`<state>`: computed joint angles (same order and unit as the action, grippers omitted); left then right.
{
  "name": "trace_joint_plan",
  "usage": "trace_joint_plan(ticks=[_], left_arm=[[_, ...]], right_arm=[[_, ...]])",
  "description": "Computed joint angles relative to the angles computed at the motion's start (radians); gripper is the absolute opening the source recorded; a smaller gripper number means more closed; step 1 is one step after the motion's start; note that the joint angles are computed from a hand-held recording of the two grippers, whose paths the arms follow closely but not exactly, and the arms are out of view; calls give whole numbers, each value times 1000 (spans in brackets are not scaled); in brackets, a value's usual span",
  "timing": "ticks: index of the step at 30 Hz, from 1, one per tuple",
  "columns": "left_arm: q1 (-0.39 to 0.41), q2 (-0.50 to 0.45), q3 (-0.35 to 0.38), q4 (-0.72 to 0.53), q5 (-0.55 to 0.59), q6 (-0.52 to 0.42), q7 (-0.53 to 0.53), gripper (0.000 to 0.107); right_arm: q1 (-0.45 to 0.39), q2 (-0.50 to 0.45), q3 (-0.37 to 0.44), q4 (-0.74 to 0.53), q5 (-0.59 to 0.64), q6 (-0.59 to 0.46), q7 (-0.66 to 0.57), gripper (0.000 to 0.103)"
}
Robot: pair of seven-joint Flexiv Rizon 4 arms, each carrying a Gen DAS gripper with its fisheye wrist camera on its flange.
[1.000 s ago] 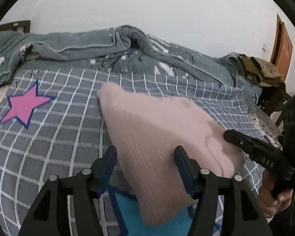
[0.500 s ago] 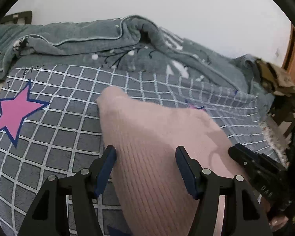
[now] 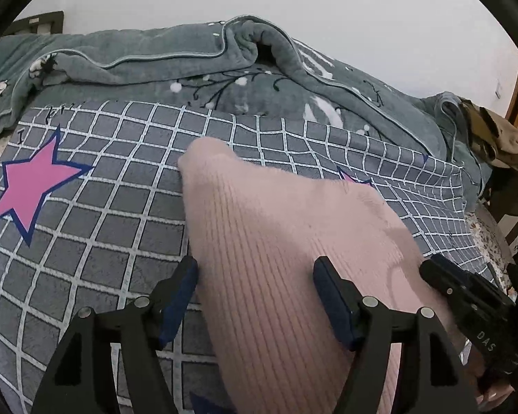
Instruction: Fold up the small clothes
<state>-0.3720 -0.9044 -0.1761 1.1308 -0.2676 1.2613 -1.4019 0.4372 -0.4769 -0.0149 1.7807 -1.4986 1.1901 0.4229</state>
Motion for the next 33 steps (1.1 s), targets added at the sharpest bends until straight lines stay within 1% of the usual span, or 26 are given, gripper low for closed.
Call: trace_joint_plan(ticks=[4,9,11,12,13,14,15,16,19,22,24,27,28,29,30,32,33], left_arm=[[13,22,-23,48,-9,19,11,70],[23,65,-43,128,-14,58,33,71],[23,83,-44,163,-9,87,43,71],[17,89,-35,174,-4,99,41,71],[9,95,-24,185,5,116,39,71],[0,100,-10,193,14,133,34,71],[-10,104,7,200,25,148,27,71],[-17,110,17,209,37,161,26,71],[-26,123,33,233,63,194,27,71],[-15,139,19,258,63,194,31,71],[-5,149,2,272,56,187,35,71],[-2,163,-9,300,50,203,31,71],[-22,172,20,305,54,204,11,71],[-59,181,75,308,64,206,-28,71],[-84,192,112,318,77,217,-61,72],[-96,220,128,361,99,267,-88,80],[-105,234,141,381,108,289,-105,81]], right_arm=[[0,29,5,27,-50,-4,49,32],[-24,53,33,43,-135,11,125,33],[-21,52,47,43,-119,-5,88,33],[-6,52,54,46,-75,-47,32,33],[25,51,63,48,8,-134,-61,33],[45,48,67,46,65,-192,-119,33],[55,46,65,47,92,-214,-144,34],[58,48,61,52,101,-213,-148,35],[55,70,48,76,66,-185,-103,35],[50,96,50,97,19,-187,-60,35],[37,108,58,107,-5,-170,-30,35],[27,120,75,116,7,-161,-17,35],[28,127,86,121,42,-167,-35,35],[34,138,100,130,92,-183,-59,35],[42,154,108,143,118,-199,-68,35],[62,184,116,167,119,-244,-60,35],[78,197,126,176,136,-295,-64,35]])
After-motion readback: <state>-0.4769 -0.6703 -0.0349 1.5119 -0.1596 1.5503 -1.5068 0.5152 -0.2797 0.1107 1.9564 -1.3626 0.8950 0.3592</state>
